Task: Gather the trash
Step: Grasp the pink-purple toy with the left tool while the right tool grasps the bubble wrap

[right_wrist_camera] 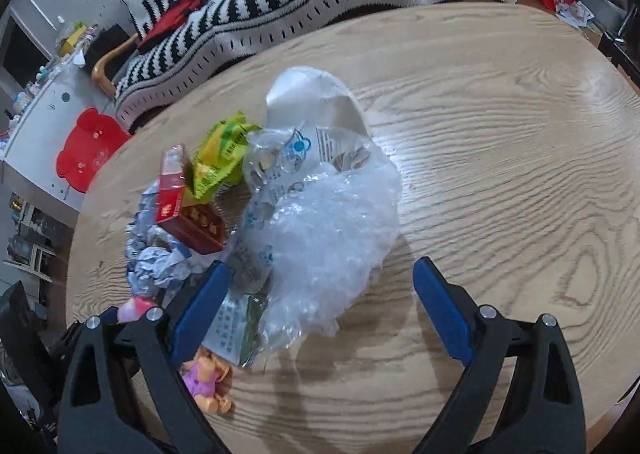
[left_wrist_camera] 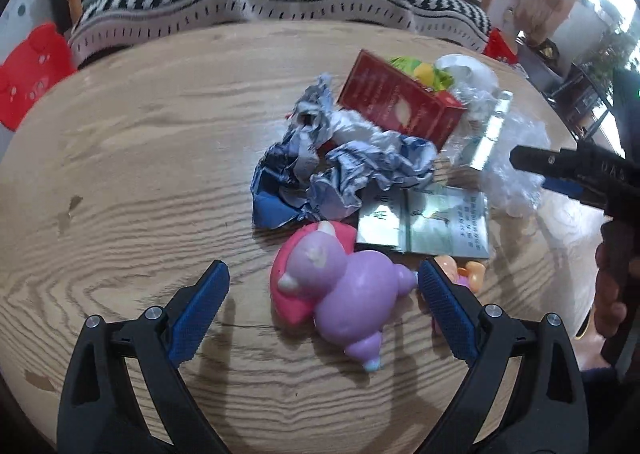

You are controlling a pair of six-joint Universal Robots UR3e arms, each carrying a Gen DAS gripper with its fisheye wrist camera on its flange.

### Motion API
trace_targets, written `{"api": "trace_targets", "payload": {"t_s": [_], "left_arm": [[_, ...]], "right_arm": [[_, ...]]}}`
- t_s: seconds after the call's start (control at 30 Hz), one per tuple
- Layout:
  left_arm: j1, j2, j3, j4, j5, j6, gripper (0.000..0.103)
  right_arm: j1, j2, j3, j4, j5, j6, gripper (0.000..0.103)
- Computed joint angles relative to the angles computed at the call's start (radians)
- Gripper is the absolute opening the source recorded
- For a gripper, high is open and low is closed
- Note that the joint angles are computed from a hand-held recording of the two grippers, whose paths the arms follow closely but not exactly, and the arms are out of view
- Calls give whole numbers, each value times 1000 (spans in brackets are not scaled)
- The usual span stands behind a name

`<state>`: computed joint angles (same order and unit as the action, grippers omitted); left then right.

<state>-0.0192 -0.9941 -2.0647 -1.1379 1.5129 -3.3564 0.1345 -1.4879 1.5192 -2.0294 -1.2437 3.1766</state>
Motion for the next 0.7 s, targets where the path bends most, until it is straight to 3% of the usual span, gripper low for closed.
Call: {"api": "trace_targets", "payload": {"t_s": [0.07, 0.13, 0.17, 0.27, 0.53, 0.7], "left_arm": [[24, 1, -7, -10, -18, -11, 92], [31, 13, -16, -7, -25, -11, 89], [31, 21, -21, -4, -32, -8, 80], [4, 30, -14, -7, -20, -22, 60], [-101, 46, 69, -16, 75, -86, 57], [-184, 16, 127, 1, 135, -147, 57]], "right_arm": [[14, 28, -18, 15, -18, -11, 76], [13, 35, -25, 32, -14, -26, 51], [9, 28, -23, 42, -4, -40, 37], [11, -19, 2, 26, -18, -61, 26], [-105, -301, 142, -36, 93, -136, 21], [-213, -417, 174, 48, 157, -219, 21]]}}
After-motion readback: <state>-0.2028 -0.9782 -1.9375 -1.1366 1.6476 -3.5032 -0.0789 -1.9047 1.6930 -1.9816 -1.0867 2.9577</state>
